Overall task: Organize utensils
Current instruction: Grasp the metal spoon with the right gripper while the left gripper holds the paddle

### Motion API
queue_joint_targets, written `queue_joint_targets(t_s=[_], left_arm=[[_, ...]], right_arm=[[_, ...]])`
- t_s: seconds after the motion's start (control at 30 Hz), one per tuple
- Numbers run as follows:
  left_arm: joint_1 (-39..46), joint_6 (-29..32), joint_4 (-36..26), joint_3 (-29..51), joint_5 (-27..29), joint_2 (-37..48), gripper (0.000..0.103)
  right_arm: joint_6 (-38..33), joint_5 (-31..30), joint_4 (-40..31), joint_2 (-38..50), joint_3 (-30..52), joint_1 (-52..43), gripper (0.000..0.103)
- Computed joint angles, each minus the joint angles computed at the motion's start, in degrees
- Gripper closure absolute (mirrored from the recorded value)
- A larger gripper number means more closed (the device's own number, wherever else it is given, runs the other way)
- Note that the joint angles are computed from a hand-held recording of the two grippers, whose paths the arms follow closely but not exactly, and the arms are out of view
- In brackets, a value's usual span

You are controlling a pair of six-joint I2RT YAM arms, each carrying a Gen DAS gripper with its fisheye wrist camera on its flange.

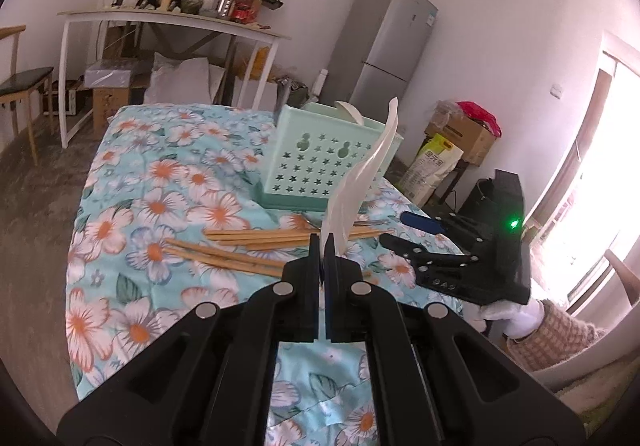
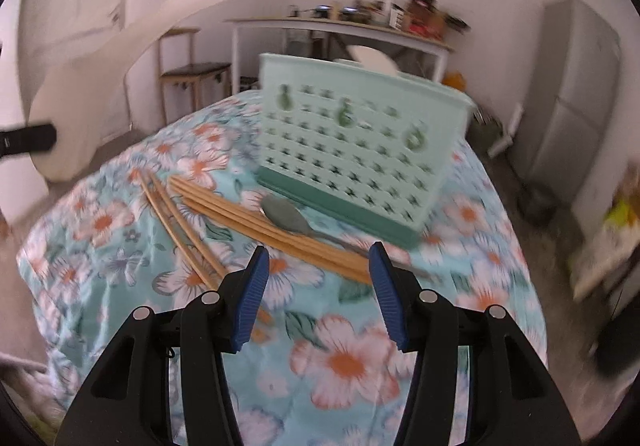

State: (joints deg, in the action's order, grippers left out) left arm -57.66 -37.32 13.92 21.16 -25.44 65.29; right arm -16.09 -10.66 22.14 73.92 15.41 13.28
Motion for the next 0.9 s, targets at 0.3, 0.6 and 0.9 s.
queue_joint_targets(t_s=[0.3,0.6,0.9], left_arm=[[2.62,-0.9,1.38,-3.51,0.68,-3.69,0.102],[6.18,-0.25,4.52,-7.1,2.69,-5.97,0.102],[9.88,-0.1,9.13,-9.81,5.99,-5.17,0.102]], right_arm=[[-6.12,9.99,4.04,12.39,7.53,9.88,0.065],[-8.12,13.55,2.89,19.08,12.7,13.33,0.075],[-9.01,17.78,0.84,24.99,17.61,16.45,0.084]])
